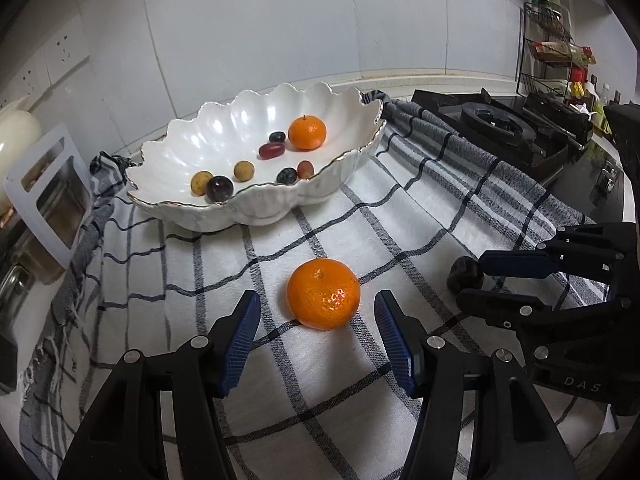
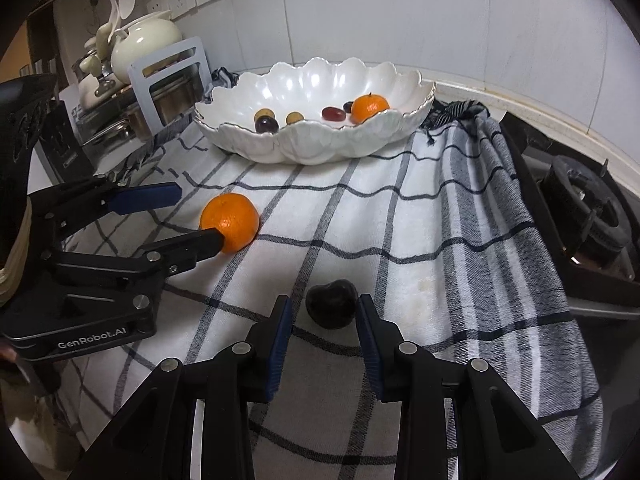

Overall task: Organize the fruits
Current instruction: 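Withdraw both tools from the bowl toward the mandarin and dark plum on the cloth, then grasp the mandarin with the left tool while the right tool grasps the dark plum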

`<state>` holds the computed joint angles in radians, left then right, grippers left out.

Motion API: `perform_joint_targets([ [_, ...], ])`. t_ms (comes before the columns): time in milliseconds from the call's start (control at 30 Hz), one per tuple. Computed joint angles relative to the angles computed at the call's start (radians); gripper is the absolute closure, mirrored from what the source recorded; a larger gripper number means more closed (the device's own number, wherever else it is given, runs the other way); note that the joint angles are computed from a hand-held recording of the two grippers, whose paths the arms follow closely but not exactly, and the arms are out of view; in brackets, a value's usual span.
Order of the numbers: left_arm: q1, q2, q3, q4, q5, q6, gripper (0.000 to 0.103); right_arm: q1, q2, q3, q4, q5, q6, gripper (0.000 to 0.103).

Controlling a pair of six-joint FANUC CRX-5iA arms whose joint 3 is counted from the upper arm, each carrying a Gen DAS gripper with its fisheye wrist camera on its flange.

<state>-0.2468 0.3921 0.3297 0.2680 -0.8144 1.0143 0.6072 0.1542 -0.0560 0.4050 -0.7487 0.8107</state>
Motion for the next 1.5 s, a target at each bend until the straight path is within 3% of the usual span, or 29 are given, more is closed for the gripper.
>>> perform_joint_targets([
  [433, -0.003, 0.074, 0.073, 0.030, -0.052, -0.015, 0.045, -0.015, 0.027, 0.026, -0.025, -0.004, 0.024, 0.069],
  [633, -0.007, 0.080, 0.083, 0.006, -0.049, -0.001, 0.058, -0.021, 0.034, 0.034, -0.040, -0.004, 0.034, 0.070],
  [833, -0.005, 0.077, 0.079, 0.008, -0.050, 0.003, 0.060, -0.020, 0.030, 0.028, -0.032, 0.006, 0.027, 0.072],
  [1133, -0.002, 0.033, 0.040, 0.006, -0.047, 0.050, 0.060, -0.015, 0.006, -0.001, -0.010, 0.032, 0.002, 0.073],
  [1500, 0.003, -0.049, -0.032, 0.010, 0.014, 0.112, 0.060, -0.004, -0.039, -0.031, 0.059, 0.065, -0.054, 0.073],
])
